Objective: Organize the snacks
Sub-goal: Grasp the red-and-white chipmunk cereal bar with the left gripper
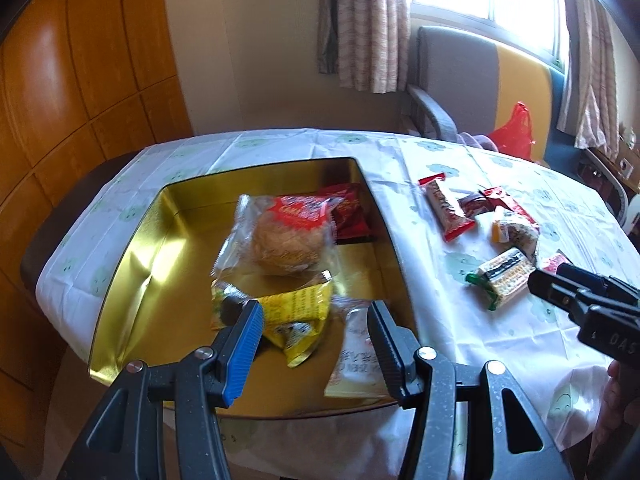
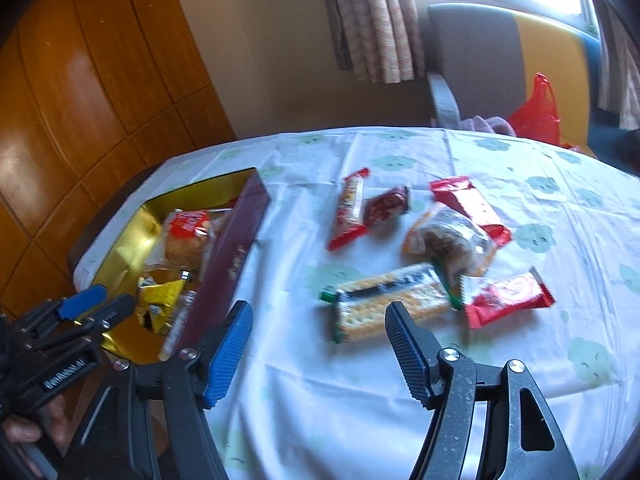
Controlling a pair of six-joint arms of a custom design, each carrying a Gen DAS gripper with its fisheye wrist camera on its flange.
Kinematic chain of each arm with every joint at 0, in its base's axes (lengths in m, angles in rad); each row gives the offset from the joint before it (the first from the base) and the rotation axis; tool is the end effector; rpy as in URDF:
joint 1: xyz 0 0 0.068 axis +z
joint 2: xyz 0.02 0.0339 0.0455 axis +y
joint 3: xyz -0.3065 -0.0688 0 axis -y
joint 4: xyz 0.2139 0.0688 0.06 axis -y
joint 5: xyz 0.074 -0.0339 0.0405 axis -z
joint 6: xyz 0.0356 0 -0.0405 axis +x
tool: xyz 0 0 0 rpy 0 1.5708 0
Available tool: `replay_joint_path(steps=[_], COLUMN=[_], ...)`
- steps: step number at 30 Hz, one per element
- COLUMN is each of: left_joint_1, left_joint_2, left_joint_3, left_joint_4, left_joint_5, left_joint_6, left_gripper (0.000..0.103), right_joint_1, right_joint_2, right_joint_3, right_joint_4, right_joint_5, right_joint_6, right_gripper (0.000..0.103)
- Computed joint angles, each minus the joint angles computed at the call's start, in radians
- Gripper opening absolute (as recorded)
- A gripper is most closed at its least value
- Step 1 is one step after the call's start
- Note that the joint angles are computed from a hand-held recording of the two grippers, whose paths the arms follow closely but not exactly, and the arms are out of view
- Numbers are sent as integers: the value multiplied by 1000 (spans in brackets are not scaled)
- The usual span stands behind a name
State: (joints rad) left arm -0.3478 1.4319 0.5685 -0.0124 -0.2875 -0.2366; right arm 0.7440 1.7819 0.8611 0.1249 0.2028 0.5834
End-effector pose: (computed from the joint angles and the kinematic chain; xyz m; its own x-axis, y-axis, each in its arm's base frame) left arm 0.2210 -0.0694 0.2104 -0.7386 0.0287 -0.6736 -0.0175 0.9979 0.0616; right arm 0.2533 0.2234 0.2014 -0.7471 0.0457 -0.6632 -0.1775 0.9477 0.2653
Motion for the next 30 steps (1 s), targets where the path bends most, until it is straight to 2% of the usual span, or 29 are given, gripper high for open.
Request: replay_joint_path(steps=[5,9,12,17,24,30], left_joint_1=[-42,-77,-87,-91,-76,-73], left_joint_2=[42,119,204,380,619,760], left_joint_3=[81,194,304,500,761,938], left_joint_4=[-25,-64,-109,-186,-285,-338], left_joint_5=[33,72,118,171,239,276], left_joint_6=[20,38,31,2,-10,-10], left_gripper=[55,55,54,46,45,45], right_joint_1=[-36,-75,-105,-153,-205,-254], right_joint_2=[-23,-44,-61,-83,-91,-81], right_joint_3=[-63,-124,-166,-218,-249,-260], right_joint_4=[6,25,43,66,86,103], right_joint_5=[13,15,14,3,-16,-47], right_joint_6=[15,34,41,38,16,1], right_gripper=[70,70,70,70,71,74])
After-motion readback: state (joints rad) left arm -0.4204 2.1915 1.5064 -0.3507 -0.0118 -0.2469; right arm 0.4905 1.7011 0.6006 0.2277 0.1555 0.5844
